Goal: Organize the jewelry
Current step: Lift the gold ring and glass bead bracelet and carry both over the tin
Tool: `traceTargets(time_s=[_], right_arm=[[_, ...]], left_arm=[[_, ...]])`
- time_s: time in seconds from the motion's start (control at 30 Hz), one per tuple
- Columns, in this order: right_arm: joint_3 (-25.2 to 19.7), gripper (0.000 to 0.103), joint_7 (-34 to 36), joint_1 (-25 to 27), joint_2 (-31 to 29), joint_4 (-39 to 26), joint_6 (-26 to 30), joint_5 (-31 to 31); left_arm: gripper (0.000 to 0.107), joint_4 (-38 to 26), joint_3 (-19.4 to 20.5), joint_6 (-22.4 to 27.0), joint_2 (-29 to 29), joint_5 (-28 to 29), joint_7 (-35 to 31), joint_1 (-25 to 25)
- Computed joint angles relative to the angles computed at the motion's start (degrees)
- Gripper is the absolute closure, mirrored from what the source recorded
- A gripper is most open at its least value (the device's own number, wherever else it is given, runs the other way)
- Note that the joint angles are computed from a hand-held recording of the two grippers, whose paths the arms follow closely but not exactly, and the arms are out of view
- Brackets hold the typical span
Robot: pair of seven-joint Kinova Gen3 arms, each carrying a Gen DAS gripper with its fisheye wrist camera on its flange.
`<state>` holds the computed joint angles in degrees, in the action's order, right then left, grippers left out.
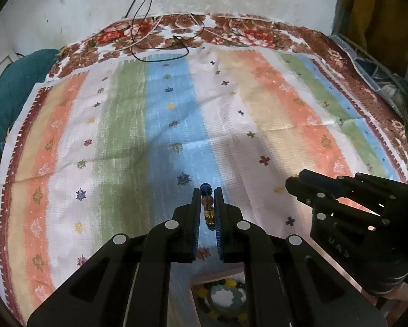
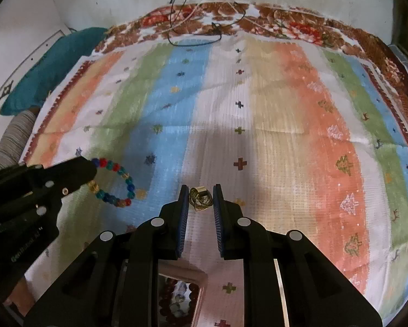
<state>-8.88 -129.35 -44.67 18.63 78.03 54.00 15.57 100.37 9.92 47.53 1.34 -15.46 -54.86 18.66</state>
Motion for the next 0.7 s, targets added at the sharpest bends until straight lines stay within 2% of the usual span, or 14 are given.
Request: traceTargets(time_s=[0.37,0.7], right_arm=[[-0.58,0.084,-3.26,-1.5,-3.41,2.93,-0.57,3.33],[-2.43,0.084,-5.97,-2.68,-6.53,5.46,-1.05,6.92]], left_arm=[[0.098,1.59,2.23,-0.24,-4.37,-1.85,2.75,0.34],[0.098,3.03,4.39,-0.54,-7.73,-1.3,3.76,-0.01]])
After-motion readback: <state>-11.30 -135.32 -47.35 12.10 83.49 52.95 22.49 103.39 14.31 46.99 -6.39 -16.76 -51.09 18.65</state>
